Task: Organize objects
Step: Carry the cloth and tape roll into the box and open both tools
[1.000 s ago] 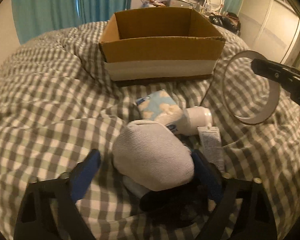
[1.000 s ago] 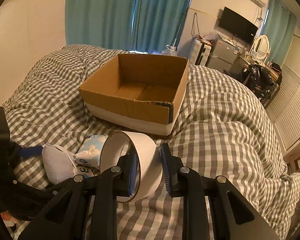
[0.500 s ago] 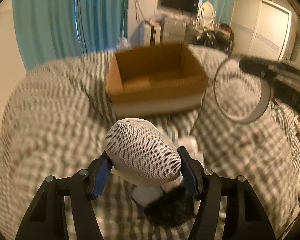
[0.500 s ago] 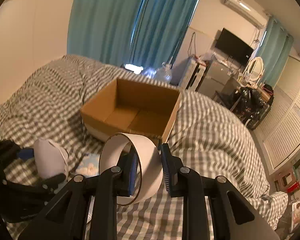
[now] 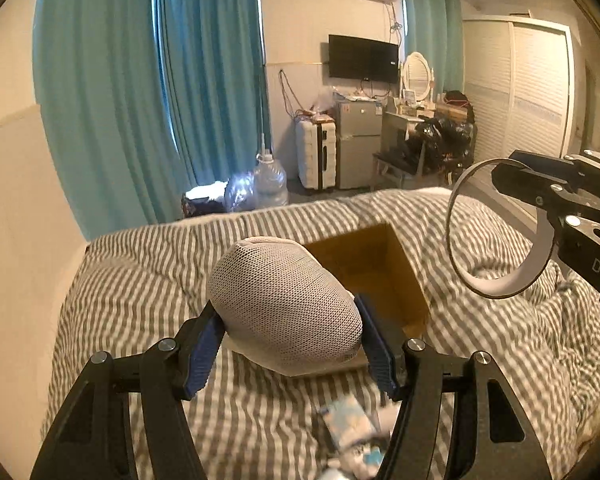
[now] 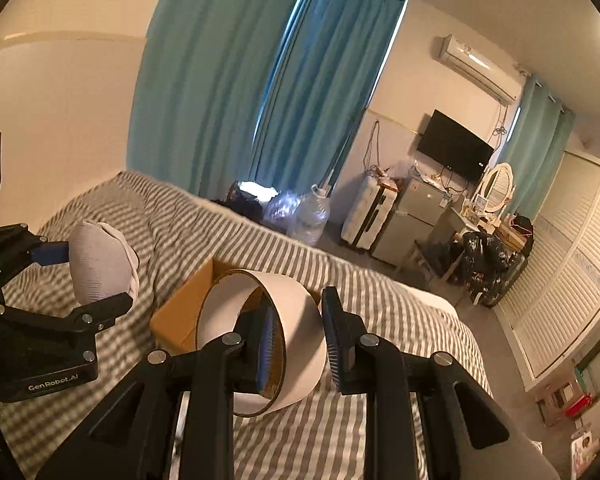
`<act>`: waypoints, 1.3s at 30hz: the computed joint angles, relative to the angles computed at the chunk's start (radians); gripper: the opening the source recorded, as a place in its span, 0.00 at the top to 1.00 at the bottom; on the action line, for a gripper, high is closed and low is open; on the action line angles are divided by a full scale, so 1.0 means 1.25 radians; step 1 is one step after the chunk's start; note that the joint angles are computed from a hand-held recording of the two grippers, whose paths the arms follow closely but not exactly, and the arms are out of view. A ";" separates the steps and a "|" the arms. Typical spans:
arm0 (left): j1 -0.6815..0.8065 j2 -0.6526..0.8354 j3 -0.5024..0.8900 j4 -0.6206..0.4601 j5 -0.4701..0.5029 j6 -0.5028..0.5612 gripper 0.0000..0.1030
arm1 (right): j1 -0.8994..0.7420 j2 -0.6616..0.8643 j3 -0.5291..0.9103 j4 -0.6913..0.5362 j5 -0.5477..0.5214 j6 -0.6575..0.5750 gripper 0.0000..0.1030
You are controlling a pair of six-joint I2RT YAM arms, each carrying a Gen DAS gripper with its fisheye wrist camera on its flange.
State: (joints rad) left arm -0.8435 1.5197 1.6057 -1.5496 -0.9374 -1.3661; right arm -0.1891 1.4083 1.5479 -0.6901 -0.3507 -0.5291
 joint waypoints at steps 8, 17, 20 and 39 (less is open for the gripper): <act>0.215 -0.065 -0.066 0.283 0.086 0.360 0.36 | 0.066 0.222 0.208 -0.027 0.056 0.050 0.79; 0.392 -0.042 -0.197 0.562 0.241 0.588 0.36 | 0.111 0.470 0.358 -0.032 0.107 0.077 0.79; 0.433 -0.016 -0.258 0.645 0.302 0.616 0.36 | 0.118 0.510 0.347 -0.010 0.113 0.087 0.79; 0.457 0.021 -0.367 0.768 0.400 0.650 0.13 | 0.107 0.548 0.265 0.043 0.072 0.108 0.45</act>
State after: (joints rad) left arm -0.2728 1.5459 1.1468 -0.5902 -0.4370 -0.5536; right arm -0.0552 2.0938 1.8794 -0.6358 -0.2610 -0.3936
